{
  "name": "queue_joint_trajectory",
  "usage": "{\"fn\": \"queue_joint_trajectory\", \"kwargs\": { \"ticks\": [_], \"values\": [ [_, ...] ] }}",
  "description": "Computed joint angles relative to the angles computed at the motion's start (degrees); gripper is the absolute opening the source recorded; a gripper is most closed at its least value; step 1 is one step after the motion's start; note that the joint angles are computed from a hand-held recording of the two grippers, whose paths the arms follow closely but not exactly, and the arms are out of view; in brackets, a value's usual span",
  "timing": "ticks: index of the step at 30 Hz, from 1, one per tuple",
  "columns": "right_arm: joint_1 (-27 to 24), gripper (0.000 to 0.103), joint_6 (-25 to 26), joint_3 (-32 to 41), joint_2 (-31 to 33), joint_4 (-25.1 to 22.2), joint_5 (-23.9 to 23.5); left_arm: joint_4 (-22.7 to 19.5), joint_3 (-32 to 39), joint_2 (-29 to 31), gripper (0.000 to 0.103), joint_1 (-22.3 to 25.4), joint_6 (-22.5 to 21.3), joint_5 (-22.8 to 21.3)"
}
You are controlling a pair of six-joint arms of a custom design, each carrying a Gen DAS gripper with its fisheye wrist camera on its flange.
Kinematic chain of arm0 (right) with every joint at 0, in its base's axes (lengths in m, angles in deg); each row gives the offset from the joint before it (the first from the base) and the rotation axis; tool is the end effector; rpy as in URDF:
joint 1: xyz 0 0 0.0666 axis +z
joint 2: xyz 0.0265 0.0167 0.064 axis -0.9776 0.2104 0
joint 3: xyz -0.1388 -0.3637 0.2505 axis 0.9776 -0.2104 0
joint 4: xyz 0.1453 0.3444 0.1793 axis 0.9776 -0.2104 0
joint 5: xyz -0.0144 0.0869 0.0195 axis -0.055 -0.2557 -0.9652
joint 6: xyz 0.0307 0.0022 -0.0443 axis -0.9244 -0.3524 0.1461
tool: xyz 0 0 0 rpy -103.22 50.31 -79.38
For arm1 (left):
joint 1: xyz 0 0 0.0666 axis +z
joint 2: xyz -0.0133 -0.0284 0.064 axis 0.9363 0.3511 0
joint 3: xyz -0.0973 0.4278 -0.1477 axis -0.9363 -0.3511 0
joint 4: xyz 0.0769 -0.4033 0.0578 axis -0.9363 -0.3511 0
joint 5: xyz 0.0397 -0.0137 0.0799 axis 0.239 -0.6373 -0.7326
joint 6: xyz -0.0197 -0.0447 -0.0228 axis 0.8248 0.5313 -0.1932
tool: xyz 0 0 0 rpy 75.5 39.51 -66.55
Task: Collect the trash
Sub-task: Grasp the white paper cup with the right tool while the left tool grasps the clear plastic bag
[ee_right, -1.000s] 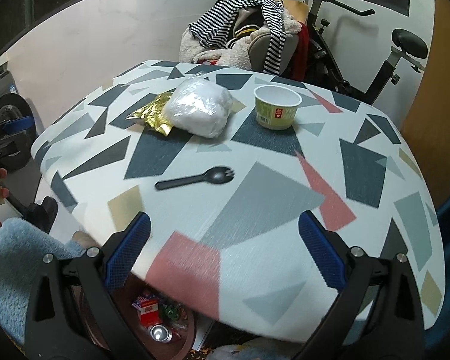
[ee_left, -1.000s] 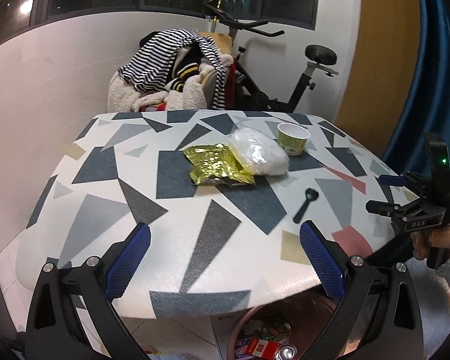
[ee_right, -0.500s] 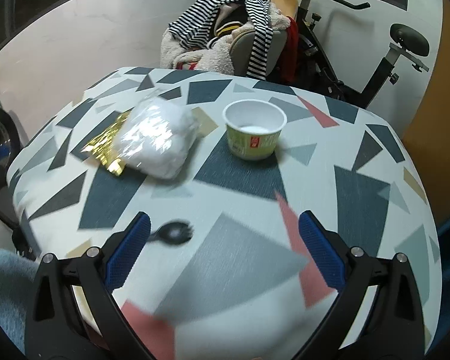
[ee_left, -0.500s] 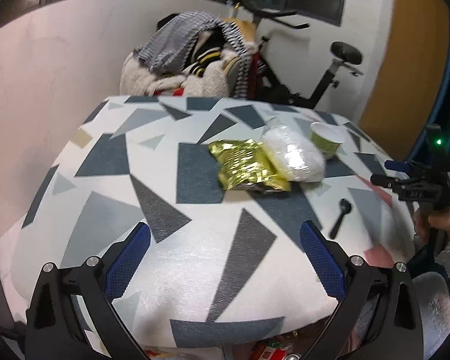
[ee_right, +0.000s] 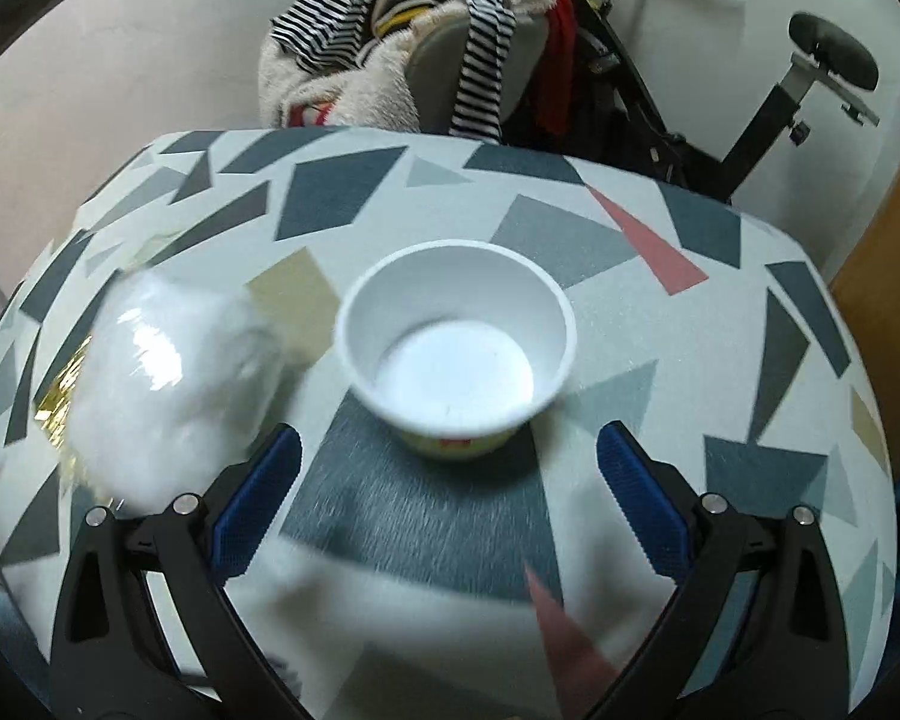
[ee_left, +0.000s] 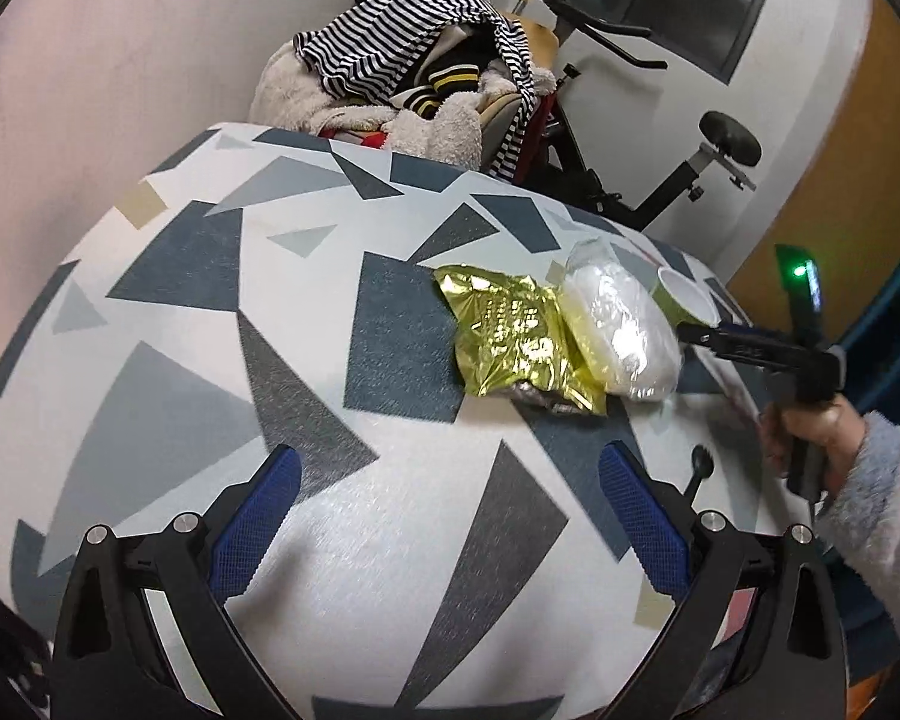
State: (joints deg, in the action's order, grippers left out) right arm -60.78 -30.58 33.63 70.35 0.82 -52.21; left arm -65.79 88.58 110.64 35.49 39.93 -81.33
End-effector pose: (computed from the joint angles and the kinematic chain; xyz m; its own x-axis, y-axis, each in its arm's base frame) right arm 0.5731 0.1731 0.4160 -0.7605 -0.1551 -0.6306 -0.1960 0.9806 -0.0047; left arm 0.4261 -0.2818 0.4138 -0.7480 -0.1301 -0.6508 0.0904 0.9515 -0.2941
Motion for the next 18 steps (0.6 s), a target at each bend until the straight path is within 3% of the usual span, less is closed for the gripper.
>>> {"fn": "queue_joint_trajectory", "kwargs": {
  "ticks": [2, 6, 8, 15, 18],
  "values": [
    [-0.3, 0.097, -1.1, 1.2, 1.1, -0.6, 0.1, 0.3, 0.8, 0.8, 0.087, 0.4, 0.6, 1.4],
    [-1.1, 0.095, -3.7, 2.2, 2.5, -0.3, -2.1, 0.4, 3.2, 2.8, 0.085, 0.3, 0.0, 2.9],
    [-1.6, 0.074, -3.7, 2.7, 2.9, -0.9, -3.4, 0.4, 4.5, 3.8, 0.085, 0.0, -0.4, 3.4],
    [-1.8, 0.074, -0.5, -2.3, -1.9, 4.7, -5.6, -1.7, 13.7, 11.0, 0.085, -0.8, 1.8, 9.1],
    [-1.8, 0.074, 0.8, -4.8, -4.6, 6.3, -6.9, -3.2, 18.4, 14.6, 0.097, -1.7, 2.2, 6.8]
  ]
}}
